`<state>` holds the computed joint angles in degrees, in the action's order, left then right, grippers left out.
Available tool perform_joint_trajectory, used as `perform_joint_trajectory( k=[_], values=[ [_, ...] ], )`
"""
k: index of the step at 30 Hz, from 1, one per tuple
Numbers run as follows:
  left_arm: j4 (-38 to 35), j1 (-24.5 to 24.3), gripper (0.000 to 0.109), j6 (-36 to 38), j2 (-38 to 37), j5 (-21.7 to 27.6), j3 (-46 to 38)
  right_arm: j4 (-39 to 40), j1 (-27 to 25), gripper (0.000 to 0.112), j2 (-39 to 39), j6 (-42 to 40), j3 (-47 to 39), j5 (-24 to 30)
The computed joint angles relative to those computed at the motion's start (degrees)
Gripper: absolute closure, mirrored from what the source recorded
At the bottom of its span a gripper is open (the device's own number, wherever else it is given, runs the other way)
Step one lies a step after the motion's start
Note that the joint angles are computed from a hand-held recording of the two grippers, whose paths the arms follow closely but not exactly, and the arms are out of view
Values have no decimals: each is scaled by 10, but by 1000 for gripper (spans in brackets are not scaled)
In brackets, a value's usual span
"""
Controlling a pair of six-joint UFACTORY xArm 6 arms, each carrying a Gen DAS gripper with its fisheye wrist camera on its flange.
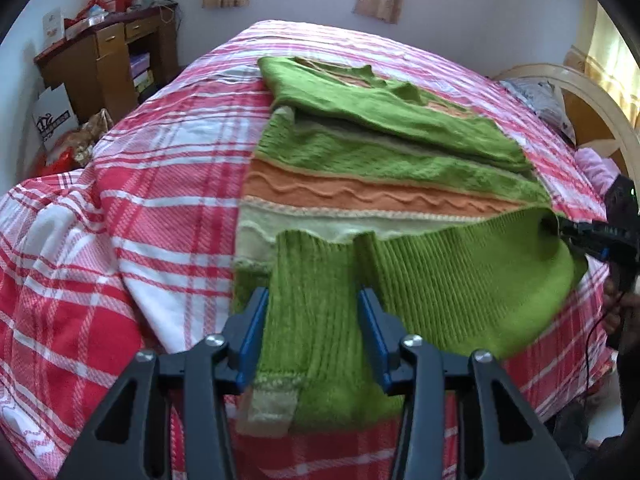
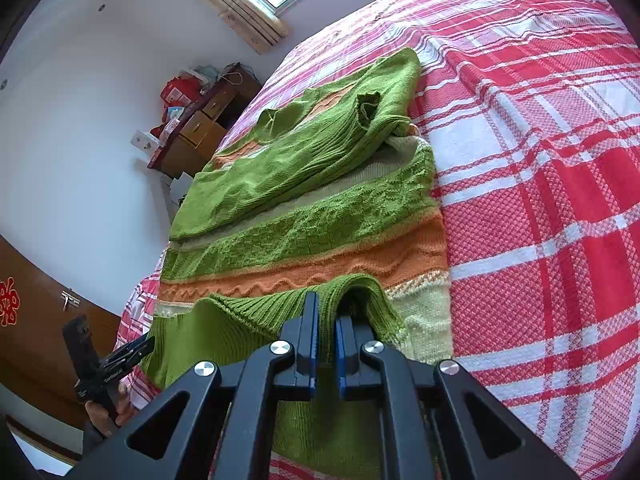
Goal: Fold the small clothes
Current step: 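Grasp the ribbed hem with the right gripper while the left gripper grasps the hem beside it, then lift the ribbed hem with both grippers and fold it toward the collar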
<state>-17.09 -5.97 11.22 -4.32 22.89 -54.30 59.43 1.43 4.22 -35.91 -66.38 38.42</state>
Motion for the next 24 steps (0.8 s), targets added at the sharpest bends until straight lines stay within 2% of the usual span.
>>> perform_joint_trajectory(
  k=[2,3,4,5,7,12,15,17,21,24],
  values=[
    [30,0,74,-24,0,-6,4,2,0,106,0,0,0,0],
    [22,2,87,-23,1,-4,1,6,-1,106,0,-2,1,1],
    [1,4,96,-10,3,1,-3,10,-1,106,0,-4,2,0],
    [-43,8,99,11,4,14,-9,13,-1,106,-2,-6,4,0],
    [-64,9,100,19,8,19,-15,20,-2,105,-4,-5,7,-1],
    [-20,10,100,-19,-4,7,1,27,-16,105,-8,11,1,27],
    [-29,15,101,-18,-5,6,1,128,-41,105,-37,-66,13,54],
    [-14,12,101,-26,-3,1,1,153,-54,104,-55,-88,19,67],
    [32,6,100,-57,1,-12,3,34,-23,103,-86,-72,36,14],
    [29,8,100,-63,4,-12,1,65,-32,103,-100,-100,52,35]
  ],
)
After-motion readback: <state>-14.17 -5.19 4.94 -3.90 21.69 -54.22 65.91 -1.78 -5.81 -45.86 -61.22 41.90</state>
